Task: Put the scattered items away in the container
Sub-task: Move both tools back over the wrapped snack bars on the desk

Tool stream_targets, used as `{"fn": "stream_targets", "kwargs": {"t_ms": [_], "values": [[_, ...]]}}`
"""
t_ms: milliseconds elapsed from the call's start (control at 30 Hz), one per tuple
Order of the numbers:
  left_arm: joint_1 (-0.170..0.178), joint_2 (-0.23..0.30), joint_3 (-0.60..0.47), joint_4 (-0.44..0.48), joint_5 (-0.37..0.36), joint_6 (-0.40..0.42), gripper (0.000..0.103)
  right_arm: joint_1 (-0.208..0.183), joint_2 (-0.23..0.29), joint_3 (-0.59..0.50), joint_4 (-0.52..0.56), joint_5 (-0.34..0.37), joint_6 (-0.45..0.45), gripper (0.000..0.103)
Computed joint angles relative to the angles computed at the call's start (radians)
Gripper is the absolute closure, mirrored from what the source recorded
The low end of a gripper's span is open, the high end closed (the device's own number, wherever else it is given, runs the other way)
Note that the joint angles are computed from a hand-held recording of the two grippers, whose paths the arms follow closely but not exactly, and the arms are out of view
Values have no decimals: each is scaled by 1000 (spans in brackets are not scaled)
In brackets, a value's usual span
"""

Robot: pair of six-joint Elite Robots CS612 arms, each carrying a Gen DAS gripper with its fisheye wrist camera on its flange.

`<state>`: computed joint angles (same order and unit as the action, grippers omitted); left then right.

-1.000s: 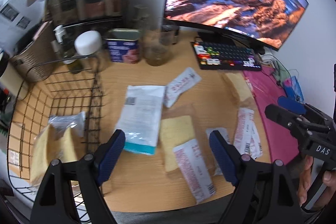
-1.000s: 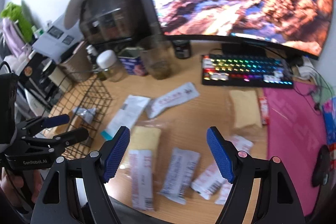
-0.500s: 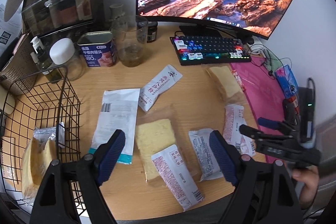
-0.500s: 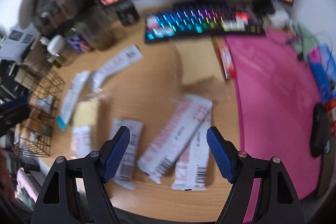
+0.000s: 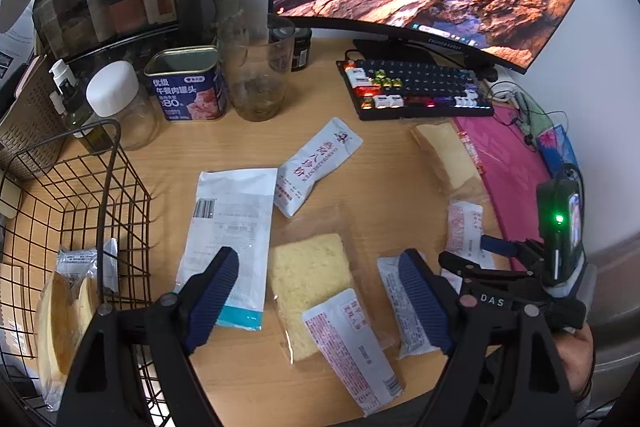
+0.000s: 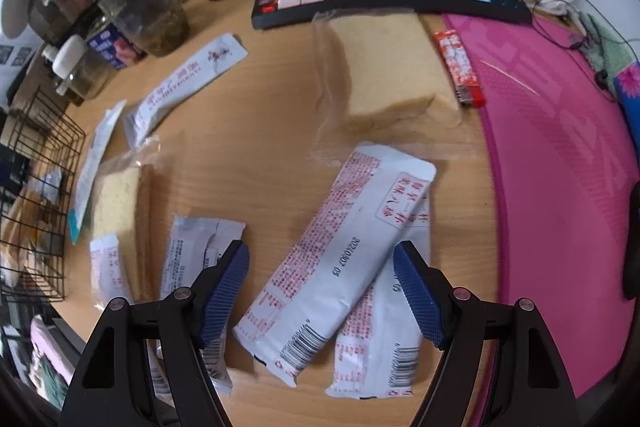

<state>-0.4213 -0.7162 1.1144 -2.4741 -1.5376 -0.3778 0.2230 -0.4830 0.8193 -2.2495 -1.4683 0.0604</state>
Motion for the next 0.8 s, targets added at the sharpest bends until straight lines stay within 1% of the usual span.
{"fn": "stream_targets", "kwargs": {"t_ms": [67, 133, 200, 233, 333, 400, 433, 467, 500, 600, 667, 800], "values": [[-3, 18, -24, 25, -6, -9, 19, 2, 4, -7, 2, -7, -2, 27], [-7, 46, -66, 62, -38, 30, 19, 4, 10, -16, 6, -25, -10, 27], [-14, 70, -102, 100, -26, 61, 19, 7, 15, -27, 11, -43, -21, 27], [-16, 82, -121, 121, -12, 59, 19, 10, 17, -29, 11, -56, -28, 27], [-7, 97, -140, 125, -40, 23, 19, 18, 22, -34, 1, -99, -57, 27], [-6, 107, -156, 136, -35, 22, 19, 24, 33, -49, 0, -134, -77, 27], [-6, 113, -166, 150, -19, 25, 19, 29, 38, -55, -3, -158, -89, 28], [-5, 118, -175, 159, -16, 25, 19, 32, 41, -58, -9, -178, -98, 31], [-3, 124, -184, 166, -19, 22, 19, 35, 44, -61, -15, -192, -109, 31], [4, 135, -201, 175, -30, 7, 19, 36, 48, -64, -33, -206, -128, 38], [7, 138, -207, 176, -38, 6, 19, 34, 48, -68, -29, -215, -130, 50], [8, 139, -211, 174, -40, 6, 19, 19, 41, -58, -38, -153, -109, 56]]}}
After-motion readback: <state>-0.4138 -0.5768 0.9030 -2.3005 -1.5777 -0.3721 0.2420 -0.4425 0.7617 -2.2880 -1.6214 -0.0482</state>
